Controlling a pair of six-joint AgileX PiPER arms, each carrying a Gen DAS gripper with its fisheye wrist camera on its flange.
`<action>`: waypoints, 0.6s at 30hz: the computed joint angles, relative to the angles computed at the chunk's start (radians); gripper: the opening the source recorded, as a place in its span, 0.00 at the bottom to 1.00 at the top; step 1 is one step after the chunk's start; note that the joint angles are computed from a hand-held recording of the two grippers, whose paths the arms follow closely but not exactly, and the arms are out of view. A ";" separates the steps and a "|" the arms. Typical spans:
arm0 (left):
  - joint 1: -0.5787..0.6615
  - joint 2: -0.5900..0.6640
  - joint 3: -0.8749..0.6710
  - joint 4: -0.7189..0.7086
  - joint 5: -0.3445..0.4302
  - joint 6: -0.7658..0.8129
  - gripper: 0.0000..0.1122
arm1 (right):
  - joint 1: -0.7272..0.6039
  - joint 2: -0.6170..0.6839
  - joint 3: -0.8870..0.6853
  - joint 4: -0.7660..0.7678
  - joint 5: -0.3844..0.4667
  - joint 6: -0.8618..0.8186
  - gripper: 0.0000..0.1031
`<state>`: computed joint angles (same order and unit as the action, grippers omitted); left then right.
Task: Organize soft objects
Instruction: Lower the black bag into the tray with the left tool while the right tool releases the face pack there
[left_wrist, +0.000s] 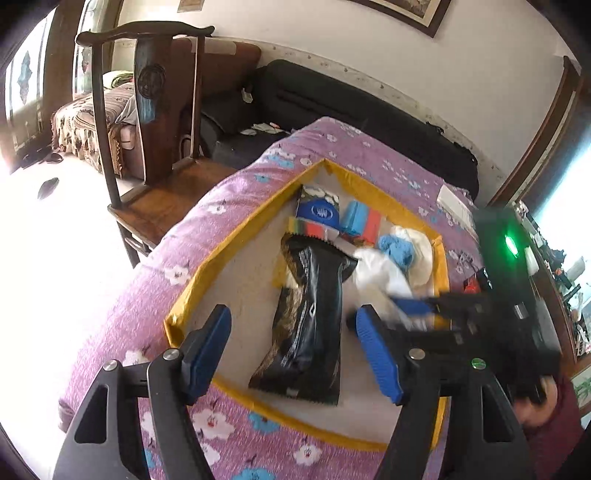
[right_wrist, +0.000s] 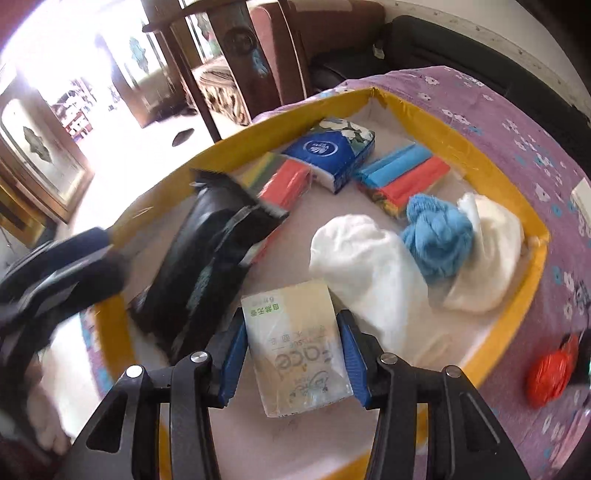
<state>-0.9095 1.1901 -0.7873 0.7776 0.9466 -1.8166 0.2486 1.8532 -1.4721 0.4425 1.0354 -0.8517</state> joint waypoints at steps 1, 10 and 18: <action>-0.001 0.003 0.001 -0.005 -0.005 0.000 0.62 | 0.005 0.016 -0.021 -0.011 -0.005 0.016 0.51; -0.093 -0.013 0.001 0.041 0.052 -0.116 0.66 | -0.067 0.053 -0.096 0.120 0.026 0.024 0.63; -0.155 0.034 -0.057 0.087 0.077 -0.172 0.70 | -0.405 -0.183 0.173 0.344 0.040 -0.349 0.79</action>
